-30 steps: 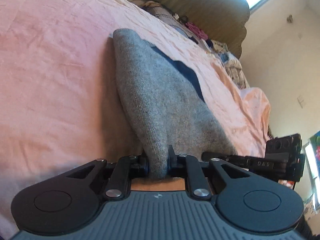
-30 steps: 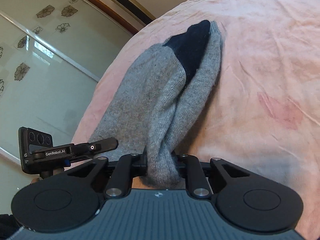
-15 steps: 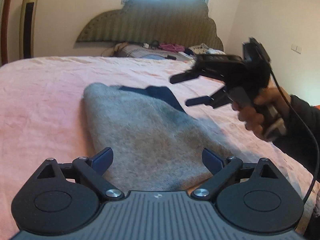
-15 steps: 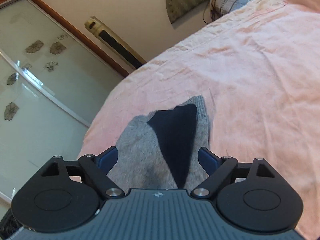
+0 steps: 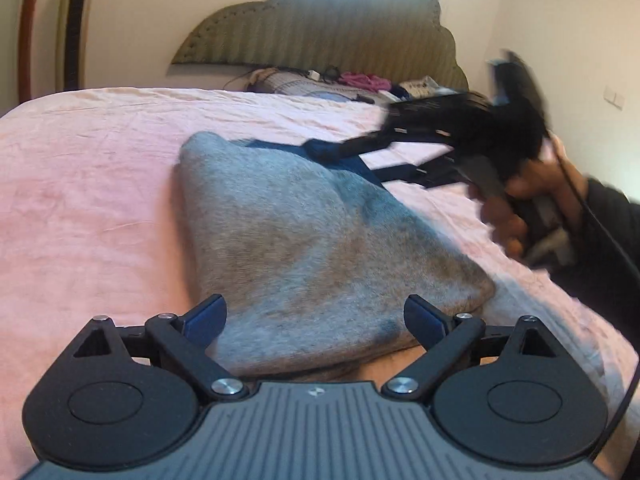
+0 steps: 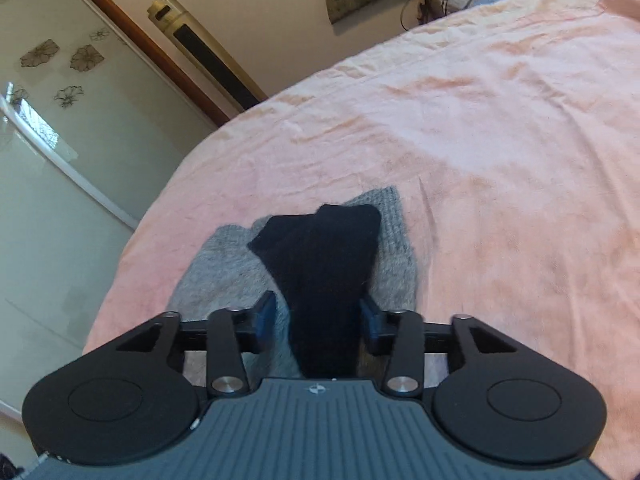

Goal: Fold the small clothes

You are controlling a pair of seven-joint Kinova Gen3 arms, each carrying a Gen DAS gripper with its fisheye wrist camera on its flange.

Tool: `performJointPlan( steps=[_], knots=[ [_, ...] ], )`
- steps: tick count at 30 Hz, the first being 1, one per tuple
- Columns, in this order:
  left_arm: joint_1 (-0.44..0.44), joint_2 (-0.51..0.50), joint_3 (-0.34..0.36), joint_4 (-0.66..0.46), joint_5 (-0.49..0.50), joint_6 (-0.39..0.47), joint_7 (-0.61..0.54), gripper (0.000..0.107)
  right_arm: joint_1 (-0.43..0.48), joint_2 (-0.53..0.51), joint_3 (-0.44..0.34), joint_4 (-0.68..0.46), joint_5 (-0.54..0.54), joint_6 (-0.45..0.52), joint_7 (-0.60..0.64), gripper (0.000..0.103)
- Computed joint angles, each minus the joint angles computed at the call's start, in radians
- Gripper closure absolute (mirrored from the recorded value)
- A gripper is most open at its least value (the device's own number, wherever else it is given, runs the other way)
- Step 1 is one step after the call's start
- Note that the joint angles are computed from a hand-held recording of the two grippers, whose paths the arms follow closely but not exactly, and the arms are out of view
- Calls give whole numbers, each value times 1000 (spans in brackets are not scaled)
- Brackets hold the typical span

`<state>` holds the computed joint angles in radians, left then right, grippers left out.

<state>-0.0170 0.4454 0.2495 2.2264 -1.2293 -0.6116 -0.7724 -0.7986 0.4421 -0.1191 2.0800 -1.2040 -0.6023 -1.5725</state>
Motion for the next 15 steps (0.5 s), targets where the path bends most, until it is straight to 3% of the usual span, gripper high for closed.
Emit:
performJointPlan(
  steps=[3,5,7,10,12,15],
  knots=[
    [-35,6,-16,-13,-91,-57,109,11,-64,-43,-46,34,-24,-80,8,40],
    [20,16,-59,-47,-137,-54,173,11,-47,-42,-86,31,34,-59,-24,23],
    [112,32,-101,-87,-156,12,205,11,-52,-7,-75,5,53,-6,8,21],
    [213,24,-174,-107,-147,100,210,9,-93,31,-41,27,54,-40,-15,42],
    [193,13,-171,-109,-197,97,282,10,-70,0,-75,33,-4,-37,-14,46],
    [63,12,-125,-93,-270,22,404,9,-163,-59,-23,39,-126,-46,84,25]
  ],
)
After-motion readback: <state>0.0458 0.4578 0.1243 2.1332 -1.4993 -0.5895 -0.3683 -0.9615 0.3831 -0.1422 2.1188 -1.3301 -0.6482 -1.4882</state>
